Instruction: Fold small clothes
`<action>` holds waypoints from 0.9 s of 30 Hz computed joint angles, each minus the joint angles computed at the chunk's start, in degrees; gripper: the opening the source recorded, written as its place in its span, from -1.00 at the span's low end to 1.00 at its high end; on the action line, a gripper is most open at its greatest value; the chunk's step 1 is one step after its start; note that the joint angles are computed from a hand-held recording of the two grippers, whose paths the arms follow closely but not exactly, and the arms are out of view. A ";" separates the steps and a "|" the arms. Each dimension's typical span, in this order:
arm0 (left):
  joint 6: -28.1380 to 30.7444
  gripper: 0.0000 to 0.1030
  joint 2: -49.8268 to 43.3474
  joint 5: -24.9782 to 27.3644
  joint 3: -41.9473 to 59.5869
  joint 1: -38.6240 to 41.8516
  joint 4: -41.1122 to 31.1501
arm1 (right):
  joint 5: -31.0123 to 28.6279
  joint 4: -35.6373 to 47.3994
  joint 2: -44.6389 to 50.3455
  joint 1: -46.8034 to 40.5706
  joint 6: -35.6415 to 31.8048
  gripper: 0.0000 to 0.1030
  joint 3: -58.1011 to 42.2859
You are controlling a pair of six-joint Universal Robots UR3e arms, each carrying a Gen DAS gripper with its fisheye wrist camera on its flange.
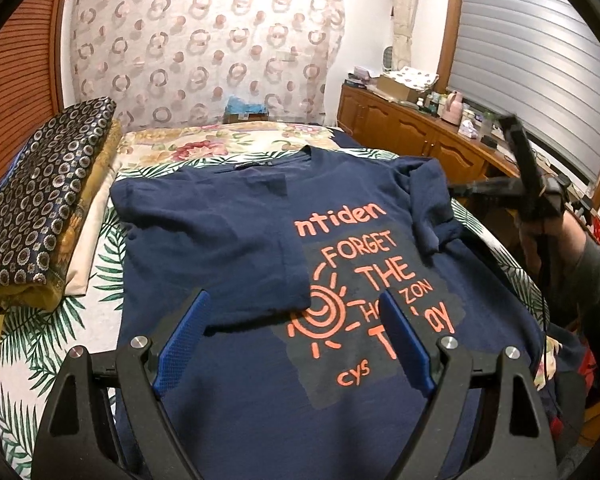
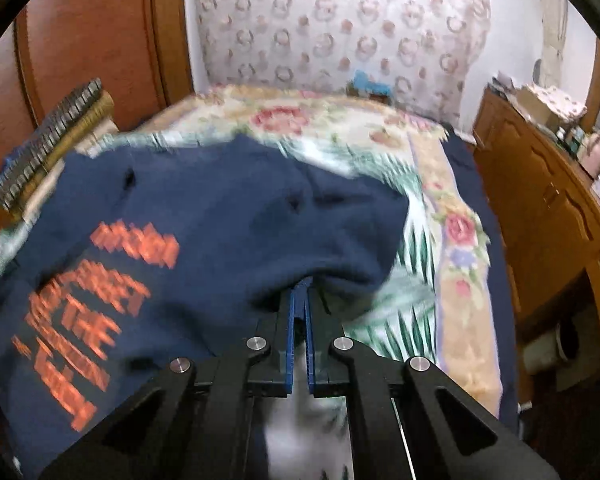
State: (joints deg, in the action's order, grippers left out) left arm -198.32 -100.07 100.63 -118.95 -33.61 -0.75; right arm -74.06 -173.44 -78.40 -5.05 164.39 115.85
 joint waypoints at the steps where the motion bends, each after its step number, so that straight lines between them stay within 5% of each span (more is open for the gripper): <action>1: -0.08 0.68 0.19 -0.08 -0.45 0.19 0.30 | 0.41 0.67 -0.01 0.44 0.17 -0.92 -1.43; 20: -0.59 0.68 3.45 -0.67 -6.08 2.40 2.07 | -1.24 13.57 15.72 15.29 -0.98 -0.90 -33.76; 24: -0.55 0.68 3.89 -0.73 -6.67 2.71 2.06 | -0.02 14.96 16.06 14.18 0.79 -0.33 -34.74; 27: -0.87 0.68 4.20 -0.80 -7.25 3.05 2.34 | 0.39 13.57 15.85 13.61 2.20 -0.31 -33.66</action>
State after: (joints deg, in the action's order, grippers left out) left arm -199.19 -95.87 99.84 -126.20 -30.56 1.59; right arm -73.67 -159.87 -62.55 8.56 166.60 82.19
